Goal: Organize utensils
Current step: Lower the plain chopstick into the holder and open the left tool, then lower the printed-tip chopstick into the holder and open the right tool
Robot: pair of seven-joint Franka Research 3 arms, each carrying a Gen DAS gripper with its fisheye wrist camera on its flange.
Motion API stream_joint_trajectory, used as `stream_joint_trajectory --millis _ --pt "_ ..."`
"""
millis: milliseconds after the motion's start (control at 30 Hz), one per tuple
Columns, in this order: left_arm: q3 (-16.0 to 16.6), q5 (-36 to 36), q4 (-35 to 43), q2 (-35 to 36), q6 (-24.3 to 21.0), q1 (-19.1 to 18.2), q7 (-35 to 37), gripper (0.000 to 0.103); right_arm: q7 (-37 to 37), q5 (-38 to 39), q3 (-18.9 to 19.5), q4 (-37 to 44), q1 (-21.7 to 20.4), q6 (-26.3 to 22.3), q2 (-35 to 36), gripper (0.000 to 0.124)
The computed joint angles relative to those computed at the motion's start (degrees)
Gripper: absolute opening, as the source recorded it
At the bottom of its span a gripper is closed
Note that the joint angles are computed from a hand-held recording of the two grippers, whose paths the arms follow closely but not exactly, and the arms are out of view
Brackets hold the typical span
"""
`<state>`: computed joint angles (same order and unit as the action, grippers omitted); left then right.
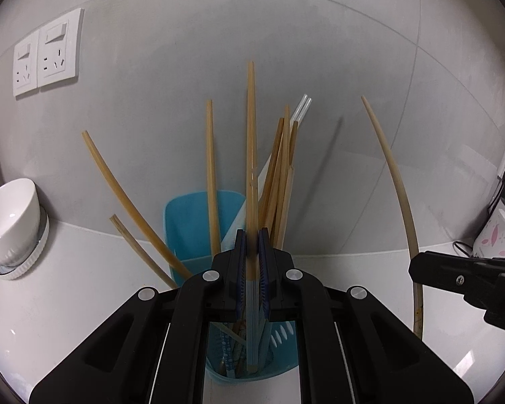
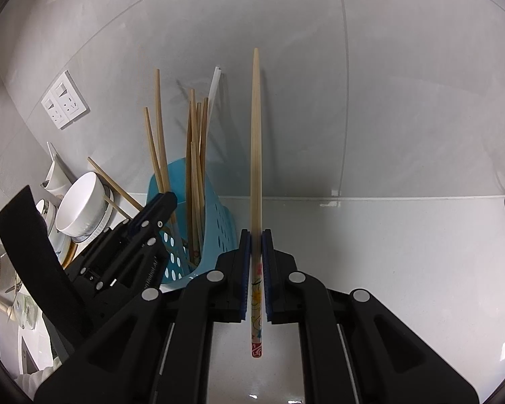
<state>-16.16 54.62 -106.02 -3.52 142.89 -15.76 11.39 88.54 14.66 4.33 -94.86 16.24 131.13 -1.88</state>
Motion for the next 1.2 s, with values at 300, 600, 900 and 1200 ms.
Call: stream_joint_trajectory --millis 300,600,900,1200 --pt "-0.58 -5.60 0.44 -1.11 -5.60 -0.88 3.85 0.018 -0.18 0.56 -0.07 -0.61 -0.06 0.50 -0.54 0.006" --pt "-1.50 -15.26 -0.61 -5.77 -14.14 -1.54 9.65 0.069 -3.03 3.93 0.19 -0.34 0.48 3.60 -0.27 0.006" --pt "-1.60 -19.73 -4.72 -11.85 -16.79 0.44 11.45 0.096 -9.38 11.04 1.36 1.43 2.44 9.35 2.19 0.006" --pt "-1.28 -22.44 -7.42 -14.90 -17.22 2.51 12.87 0.097 -12.05 13.22 2.64 1.88 4.42 16.38 5.21 0.006"
